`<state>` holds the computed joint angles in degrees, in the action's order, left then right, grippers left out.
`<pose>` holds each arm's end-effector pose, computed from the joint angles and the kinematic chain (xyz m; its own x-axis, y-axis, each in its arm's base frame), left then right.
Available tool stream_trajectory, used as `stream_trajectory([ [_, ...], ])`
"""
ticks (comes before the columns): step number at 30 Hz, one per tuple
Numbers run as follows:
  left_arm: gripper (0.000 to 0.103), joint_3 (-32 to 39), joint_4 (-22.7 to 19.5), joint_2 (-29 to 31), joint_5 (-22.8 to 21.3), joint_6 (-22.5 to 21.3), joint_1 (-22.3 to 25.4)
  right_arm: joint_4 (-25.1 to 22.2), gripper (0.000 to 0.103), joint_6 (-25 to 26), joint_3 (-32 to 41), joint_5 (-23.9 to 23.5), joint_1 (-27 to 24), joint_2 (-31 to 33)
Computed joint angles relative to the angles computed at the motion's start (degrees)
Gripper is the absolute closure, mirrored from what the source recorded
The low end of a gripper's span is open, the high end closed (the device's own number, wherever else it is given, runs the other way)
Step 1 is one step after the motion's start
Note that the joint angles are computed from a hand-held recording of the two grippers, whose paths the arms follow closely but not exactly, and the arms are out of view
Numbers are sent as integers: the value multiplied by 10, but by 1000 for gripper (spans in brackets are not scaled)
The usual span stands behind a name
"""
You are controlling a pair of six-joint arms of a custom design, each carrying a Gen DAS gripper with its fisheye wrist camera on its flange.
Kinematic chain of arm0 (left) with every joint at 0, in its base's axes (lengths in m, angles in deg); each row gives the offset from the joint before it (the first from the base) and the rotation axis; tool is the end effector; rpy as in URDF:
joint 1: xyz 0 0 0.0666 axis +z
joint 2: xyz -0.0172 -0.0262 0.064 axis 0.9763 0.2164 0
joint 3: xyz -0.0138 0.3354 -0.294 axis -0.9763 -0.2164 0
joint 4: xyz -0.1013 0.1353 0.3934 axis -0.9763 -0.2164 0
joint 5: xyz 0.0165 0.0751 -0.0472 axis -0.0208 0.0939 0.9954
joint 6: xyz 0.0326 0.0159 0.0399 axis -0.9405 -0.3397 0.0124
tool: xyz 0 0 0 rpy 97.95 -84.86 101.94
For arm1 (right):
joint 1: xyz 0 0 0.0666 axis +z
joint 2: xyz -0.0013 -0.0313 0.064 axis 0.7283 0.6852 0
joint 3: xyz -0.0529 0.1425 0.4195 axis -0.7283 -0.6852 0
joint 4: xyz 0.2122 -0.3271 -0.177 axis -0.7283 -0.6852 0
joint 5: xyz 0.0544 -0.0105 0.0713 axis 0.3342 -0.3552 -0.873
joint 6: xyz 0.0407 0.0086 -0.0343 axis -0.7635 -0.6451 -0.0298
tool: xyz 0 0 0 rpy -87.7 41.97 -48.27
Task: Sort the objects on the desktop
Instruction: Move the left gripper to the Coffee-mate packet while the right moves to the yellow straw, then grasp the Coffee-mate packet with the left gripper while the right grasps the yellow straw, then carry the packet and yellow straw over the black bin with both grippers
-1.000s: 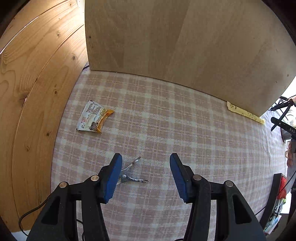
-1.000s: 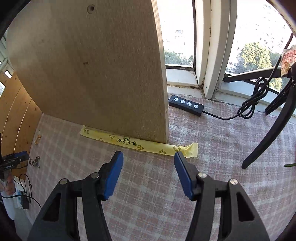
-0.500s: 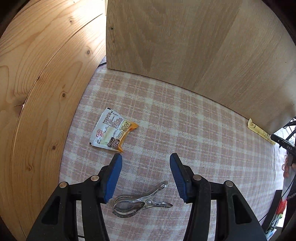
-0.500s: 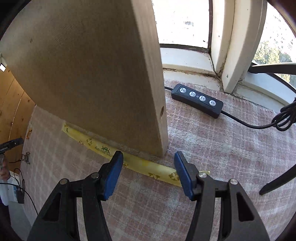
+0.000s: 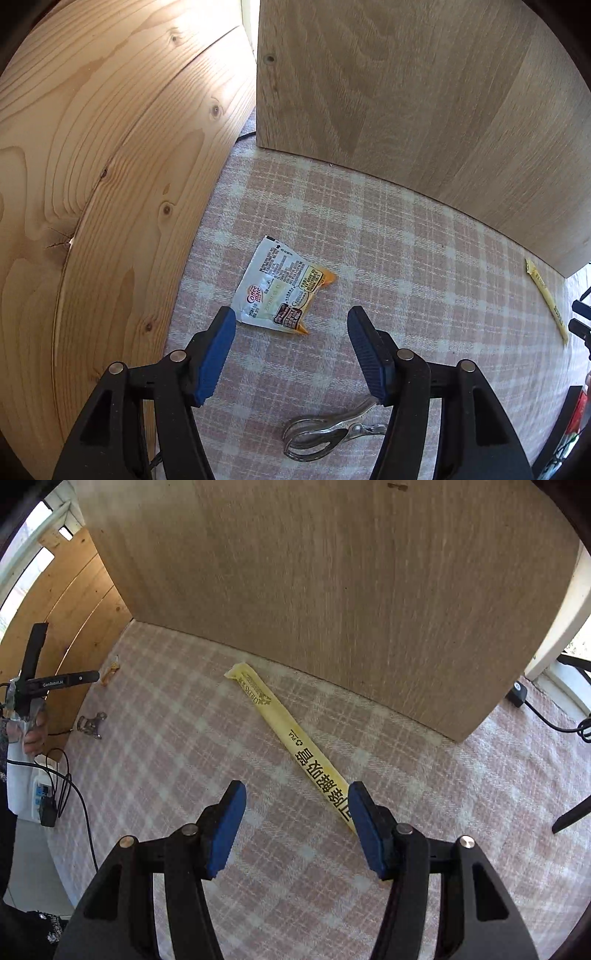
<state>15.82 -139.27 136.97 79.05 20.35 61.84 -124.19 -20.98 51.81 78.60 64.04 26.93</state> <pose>0.4890 -0.1355 0.3936 -0.9604 -0.0847 -0.2653 -0.0788 0.9964 -0.0327 0.5205 0.1667 0.4661 -0.9098 -0.2449 -0.3350 -0.3056 0.9416 0.1416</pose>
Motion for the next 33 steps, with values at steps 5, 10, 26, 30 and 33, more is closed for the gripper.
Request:
stream_trajectory([
  [5,35,13,-18,34,-19,-9,2,-14,46,29,27,53,23,36],
  [10,36,10,-7,40,5,-3,17,-35,46,28,42,67,18,64],
  [26,68,-29,10,-1,3,32,5,-53,90,3,21,53,20,42],
  [30,68,-38,10,-25,10,31,10,-46,92,-35,0,21,17,19],
  [33,68,-43,7,-45,14,34,5,-35,92,-65,-14,4,15,-2],
])
